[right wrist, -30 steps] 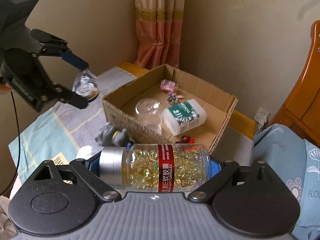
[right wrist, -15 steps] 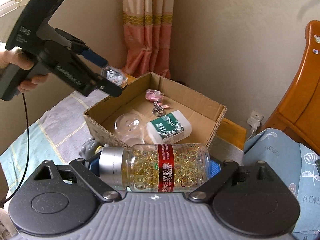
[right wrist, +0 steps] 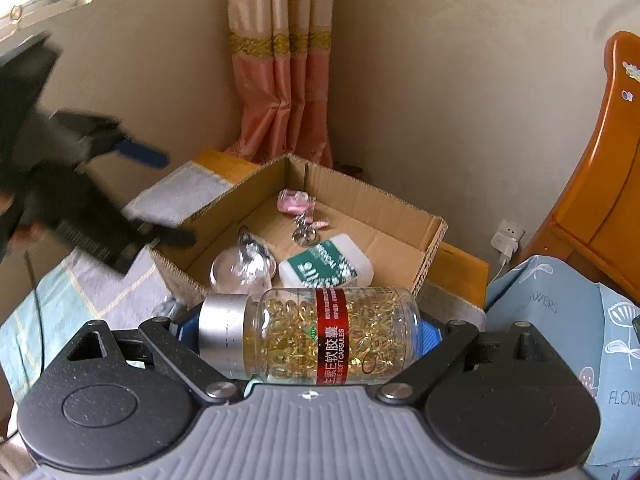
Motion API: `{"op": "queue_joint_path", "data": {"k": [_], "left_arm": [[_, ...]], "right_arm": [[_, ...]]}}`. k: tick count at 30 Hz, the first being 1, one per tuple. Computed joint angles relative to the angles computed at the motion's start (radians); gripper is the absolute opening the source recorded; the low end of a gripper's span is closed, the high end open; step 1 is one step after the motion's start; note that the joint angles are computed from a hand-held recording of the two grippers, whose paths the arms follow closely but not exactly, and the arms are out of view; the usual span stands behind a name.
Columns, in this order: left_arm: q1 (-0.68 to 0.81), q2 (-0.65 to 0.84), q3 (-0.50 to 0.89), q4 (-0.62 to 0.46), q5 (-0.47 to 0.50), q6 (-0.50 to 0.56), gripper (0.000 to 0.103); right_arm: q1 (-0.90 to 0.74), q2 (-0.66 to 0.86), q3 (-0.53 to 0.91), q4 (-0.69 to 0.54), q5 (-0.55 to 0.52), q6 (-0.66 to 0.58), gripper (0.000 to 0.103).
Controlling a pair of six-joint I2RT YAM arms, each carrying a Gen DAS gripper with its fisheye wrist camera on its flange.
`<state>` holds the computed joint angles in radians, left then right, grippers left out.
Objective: Organize rigid objects
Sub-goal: 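Carry the capsule bottle and correction tape into the cardboard box and release both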
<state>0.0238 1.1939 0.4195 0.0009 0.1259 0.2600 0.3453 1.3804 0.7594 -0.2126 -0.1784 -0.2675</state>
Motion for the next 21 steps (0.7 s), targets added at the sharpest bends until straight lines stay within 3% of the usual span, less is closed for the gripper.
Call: {"op": "queue_joint_path", "data": {"k": [11,21], "left_arm": [[-0.018,-0.278,-0.193,-0.034,-0.045,-0.022,0.102],[0.059,-0.203,-0.212,-0.013,0.018,-0.064,0.102]], "right_arm": [[0.014,0.199,0.172,0.015,0.036,0.159,0.097],[0.025,0.499,0.482,-0.052,0.127,0.310,0.097]]}}
